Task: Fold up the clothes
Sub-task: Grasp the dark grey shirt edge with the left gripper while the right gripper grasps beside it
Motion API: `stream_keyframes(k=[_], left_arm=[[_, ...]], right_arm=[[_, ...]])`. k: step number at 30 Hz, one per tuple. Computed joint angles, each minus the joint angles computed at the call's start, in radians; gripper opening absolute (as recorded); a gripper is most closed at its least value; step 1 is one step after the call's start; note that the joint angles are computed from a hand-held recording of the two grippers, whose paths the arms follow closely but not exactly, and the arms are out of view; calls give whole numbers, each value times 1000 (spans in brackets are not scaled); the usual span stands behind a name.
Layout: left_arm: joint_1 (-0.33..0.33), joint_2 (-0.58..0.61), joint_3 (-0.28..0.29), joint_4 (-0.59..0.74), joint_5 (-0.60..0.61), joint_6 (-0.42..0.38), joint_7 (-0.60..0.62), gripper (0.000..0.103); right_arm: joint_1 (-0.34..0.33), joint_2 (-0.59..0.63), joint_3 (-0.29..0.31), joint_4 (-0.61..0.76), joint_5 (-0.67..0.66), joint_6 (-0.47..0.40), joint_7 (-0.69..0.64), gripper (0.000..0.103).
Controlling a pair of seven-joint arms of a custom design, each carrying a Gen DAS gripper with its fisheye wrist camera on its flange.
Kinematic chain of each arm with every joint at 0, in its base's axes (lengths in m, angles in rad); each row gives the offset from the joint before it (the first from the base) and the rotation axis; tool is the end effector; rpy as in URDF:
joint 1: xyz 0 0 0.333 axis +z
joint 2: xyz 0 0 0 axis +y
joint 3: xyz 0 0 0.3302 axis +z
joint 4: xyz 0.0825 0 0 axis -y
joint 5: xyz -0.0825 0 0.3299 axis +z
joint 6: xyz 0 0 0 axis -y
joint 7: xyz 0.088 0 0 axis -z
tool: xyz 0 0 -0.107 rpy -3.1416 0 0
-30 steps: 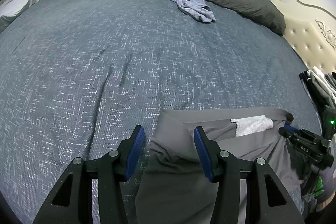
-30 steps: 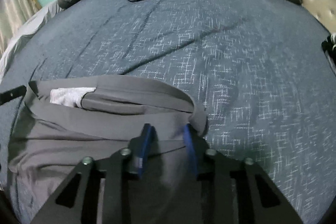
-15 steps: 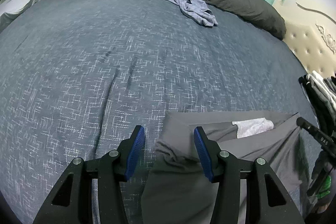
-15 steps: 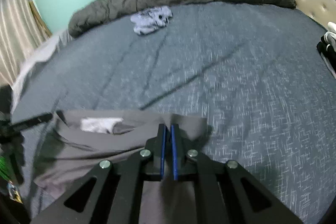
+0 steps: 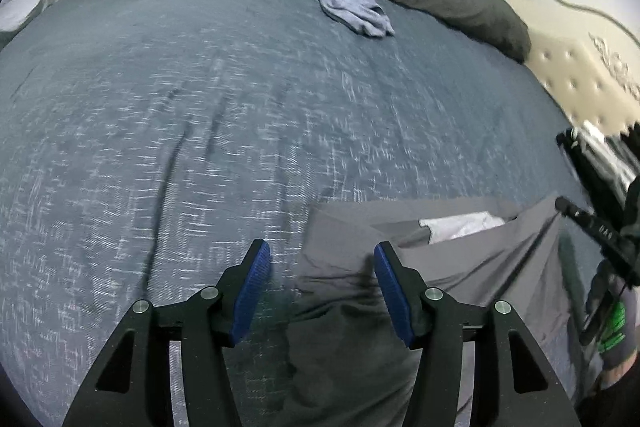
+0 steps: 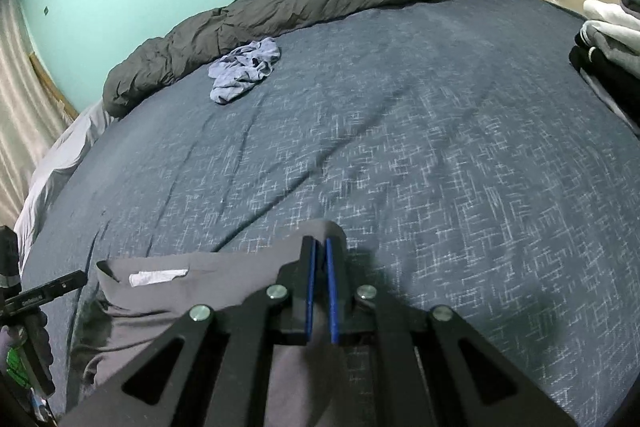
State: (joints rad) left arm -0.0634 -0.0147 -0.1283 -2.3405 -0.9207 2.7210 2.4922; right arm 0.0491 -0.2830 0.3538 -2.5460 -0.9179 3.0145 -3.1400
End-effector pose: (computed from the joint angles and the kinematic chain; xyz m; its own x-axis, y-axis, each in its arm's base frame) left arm 0.4835 -0.0643 0.4230 -0.3847 -0.8882 0.2512 -0.8195 0.2035 -0.5357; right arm 0.3563 0.2247 0.4724 -0.1410 -0.9441 -0.2980 -0.6857 0.3103 -0.6584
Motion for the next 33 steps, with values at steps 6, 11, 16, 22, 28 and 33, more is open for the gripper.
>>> stream_keyframes(k=[6, 11, 16, 22, 28, 33], left_arm=[[1, 45, -15, 30, 34, -30, -6, 1], [-5, 8, -24, 34, -80, 31, 72, 0], [-7, 23, -15, 67, -78, 29, 33, 0], [15, 21, -3, 45, 41, 8, -92, 39], [22, 61, -9, 64, 76, -50, -109, 56], [36, 98, -27, 84, 107, -70, -103, 17]], right_arm=[[-8, 8, -1, -13, 2, 29, 4, 5], [-37, -12, 16, -23, -5, 38, 19, 5], [-82, -18, 50, -25, -23, 53, 51, 5], [-57, 0, 27, -34, 22, 55, 2, 5], [-70, 15, 44, -35, 29, 63, 0, 5], [-77, 16, 43, -40, 31, 74, 2, 5]])
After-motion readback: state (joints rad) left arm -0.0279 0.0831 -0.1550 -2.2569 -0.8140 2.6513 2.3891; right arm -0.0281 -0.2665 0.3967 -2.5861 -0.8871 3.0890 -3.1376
